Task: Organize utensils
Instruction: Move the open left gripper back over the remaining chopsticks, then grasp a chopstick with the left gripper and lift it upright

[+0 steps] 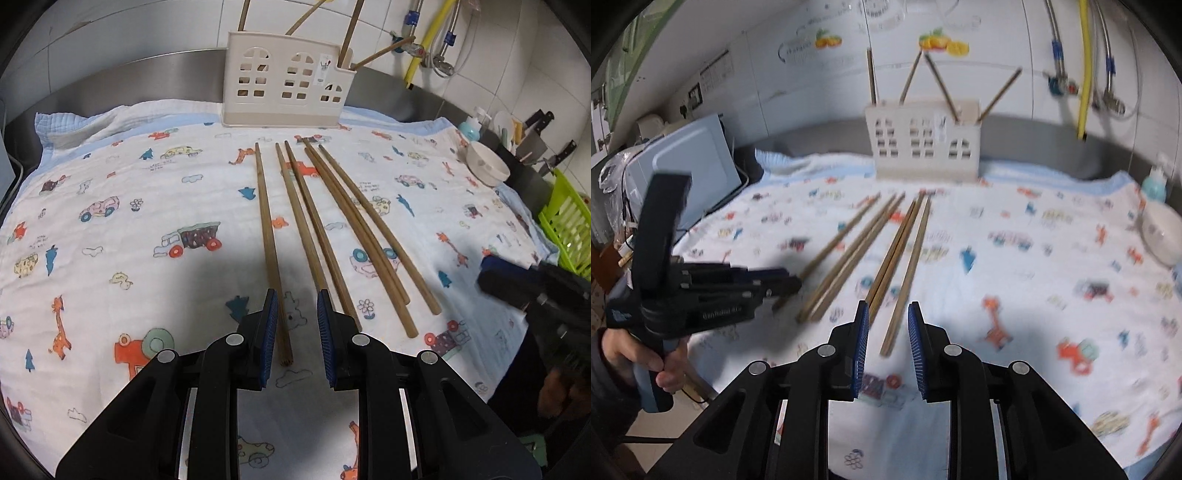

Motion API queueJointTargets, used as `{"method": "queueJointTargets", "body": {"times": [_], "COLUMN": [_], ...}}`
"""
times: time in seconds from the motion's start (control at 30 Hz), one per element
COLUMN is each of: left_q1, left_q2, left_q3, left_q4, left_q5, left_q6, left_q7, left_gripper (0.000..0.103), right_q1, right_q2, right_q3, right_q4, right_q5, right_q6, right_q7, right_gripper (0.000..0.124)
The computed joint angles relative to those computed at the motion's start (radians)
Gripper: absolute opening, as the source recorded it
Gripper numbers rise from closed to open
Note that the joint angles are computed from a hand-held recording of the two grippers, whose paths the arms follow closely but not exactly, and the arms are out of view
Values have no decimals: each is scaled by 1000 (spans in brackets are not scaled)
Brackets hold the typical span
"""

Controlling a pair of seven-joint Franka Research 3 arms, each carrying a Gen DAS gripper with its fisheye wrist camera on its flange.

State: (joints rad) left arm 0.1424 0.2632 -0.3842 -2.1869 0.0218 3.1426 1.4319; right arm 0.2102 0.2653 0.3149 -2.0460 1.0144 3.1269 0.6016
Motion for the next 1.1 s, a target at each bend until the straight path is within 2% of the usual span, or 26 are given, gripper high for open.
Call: {"method": "queueJointTargets", "body": {"times": [0.03,0.07,0.23,0.33,0.4,0.5,0.67,0.73,0.8,0.87,0.9,0.97,1.1], "left_q1": [-46,-68,-49,-59,-80,-128,-237,-228,-232,-299,-304,-256,-206], "left_q2": [-2,0,18,22,25,26,34,41,45,44,44,43,33], "left_q3": [49,73,58,71,94,149,267,261,268,345,352,305,262], "left_q4": [0,1,7,8,12,15,38,47,54,62,62,59,46], "left_q5": [25,41,45,63,83,128,216,228,242,301,298,289,277], "left_q6": [3,2,-2,8,12,19,11,13,12,2,2,2,24], "left_q7": [-25,-40,-53,-67,-84,-117,-208,-225,-245,-314,-317,-318,-316], "left_gripper": [22,22,22,22,22,22,22,21,20,10,9,6,6], "right_q1": [22,33,75,108,110,147,100,95,57,35,39,27,-87], "right_q2": [11,18,56,72,81,84,88,88,88,84,78,66,32], "right_q3": [-23,-35,-87,-130,-135,-179,-135,-132,-94,-73,-79,-71,42], "right_q4": [2,4,14,16,18,9,1,-3,-7,-13,-18,-27,-48], "right_q5": [-32,-57,-199,-292,-332,-411,-461,-489,-495,-501,-512,-523,-516], "right_q6": [-2,-5,-9,-9,-11,5,26,32,36,43,50,64,119], "right_q7": [34,61,209,306,347,425,468,492,493,494,500,503,466], "right_gripper": [22,22,21,18,15,10,9,9,9,8,8,8,7]}}
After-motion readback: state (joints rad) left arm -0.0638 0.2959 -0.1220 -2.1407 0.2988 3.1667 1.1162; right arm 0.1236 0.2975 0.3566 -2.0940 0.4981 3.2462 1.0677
